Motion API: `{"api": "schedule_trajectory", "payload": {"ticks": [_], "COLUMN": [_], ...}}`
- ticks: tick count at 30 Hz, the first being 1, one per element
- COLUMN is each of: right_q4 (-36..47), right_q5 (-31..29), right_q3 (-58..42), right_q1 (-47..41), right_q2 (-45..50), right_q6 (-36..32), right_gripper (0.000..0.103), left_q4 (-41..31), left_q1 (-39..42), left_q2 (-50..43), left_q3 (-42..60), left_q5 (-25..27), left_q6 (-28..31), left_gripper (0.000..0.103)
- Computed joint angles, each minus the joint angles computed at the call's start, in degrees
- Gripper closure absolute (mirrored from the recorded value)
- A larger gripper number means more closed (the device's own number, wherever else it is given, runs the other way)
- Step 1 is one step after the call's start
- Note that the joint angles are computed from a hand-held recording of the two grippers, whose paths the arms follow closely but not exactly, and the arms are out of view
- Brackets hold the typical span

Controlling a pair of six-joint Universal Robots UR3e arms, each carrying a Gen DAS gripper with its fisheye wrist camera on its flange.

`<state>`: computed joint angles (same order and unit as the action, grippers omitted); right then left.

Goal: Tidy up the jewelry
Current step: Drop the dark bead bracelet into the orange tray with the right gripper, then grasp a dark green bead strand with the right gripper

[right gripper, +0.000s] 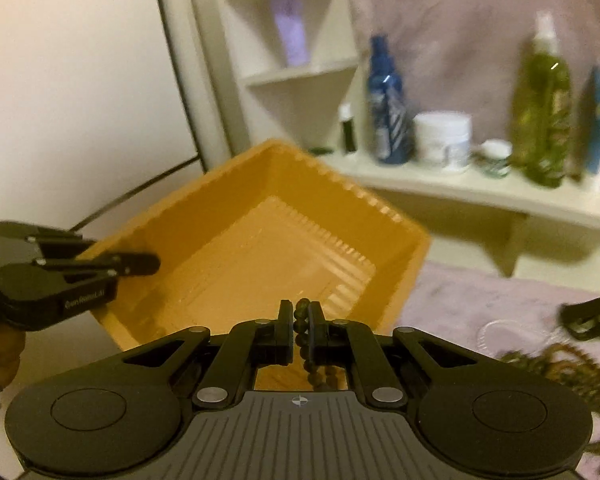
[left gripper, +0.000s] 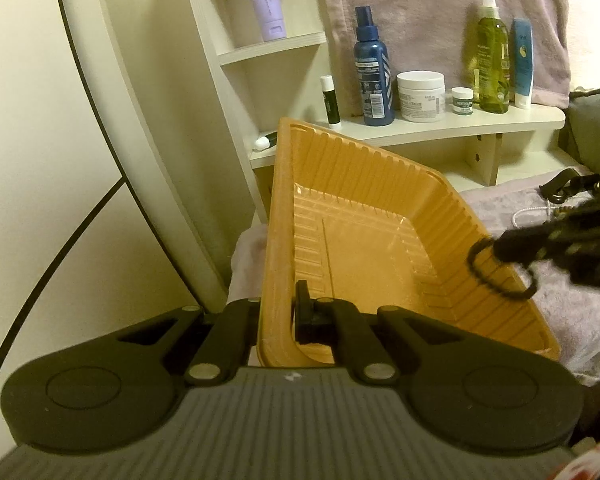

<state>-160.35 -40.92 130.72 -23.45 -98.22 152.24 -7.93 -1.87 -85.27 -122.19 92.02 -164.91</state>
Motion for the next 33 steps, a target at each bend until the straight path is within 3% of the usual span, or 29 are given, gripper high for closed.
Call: {"api": "schedule_trajectory", "payload": {"ticks": [8,9,10,12,17,22,26,33], "right_q4": [5.52,5.26,5.15,5.11,9.26,20.82,21.34,24.41], "right_q5": [0.85,1.26,1.59,2.53,2.06,0.58,-2.43,-0.98], "right_q3": [-1.26,-0.45,0.64,3.59,10.22,14.49,16.40,17.60], "right_q1": [1.02,0.34,-0.57,-3.39,-13.18,-26.41,-32.81,-38.89], "right_q2": [2.99,2.40,1.29,-2.27,-14.62,-27.80,-28.05,-29.11], "right_q6": [-1.36,-1.15,-1.14,-1.39,-3.66,-10.36,-12.75,-18.47], "right_gripper": [0.092,0.081,0.063,0.050,0.050,0.050,0.050,0.053], "left_q4": [0.02,-0.08,-0.21,-0.29,-0.60,-0.66,-0.84,-0.96], "left_q1": [0.26,0.33,0.32,0.31,0.41,0.29,0.23,0.02], "left_q2": [0.10,0.21,0.23,0.20,0.21,0.18,0.12,0.09], "left_q3": [-0.23,-0.32,-0.28,-0.22,-0.08,0.02,0.16,0.22], "left_q5": [-0.29,-0.37,-0.33,-0.35,-0.40,-0.27,-0.15,0.17], "left_q6": [-0.56,-0.69,-0.73,-0.87,-1.12,-1.18,-1.28,-1.31], "left_gripper": [0.100,0.100,0.100,0.100,0.100,0.100,0.100,0.100]}}
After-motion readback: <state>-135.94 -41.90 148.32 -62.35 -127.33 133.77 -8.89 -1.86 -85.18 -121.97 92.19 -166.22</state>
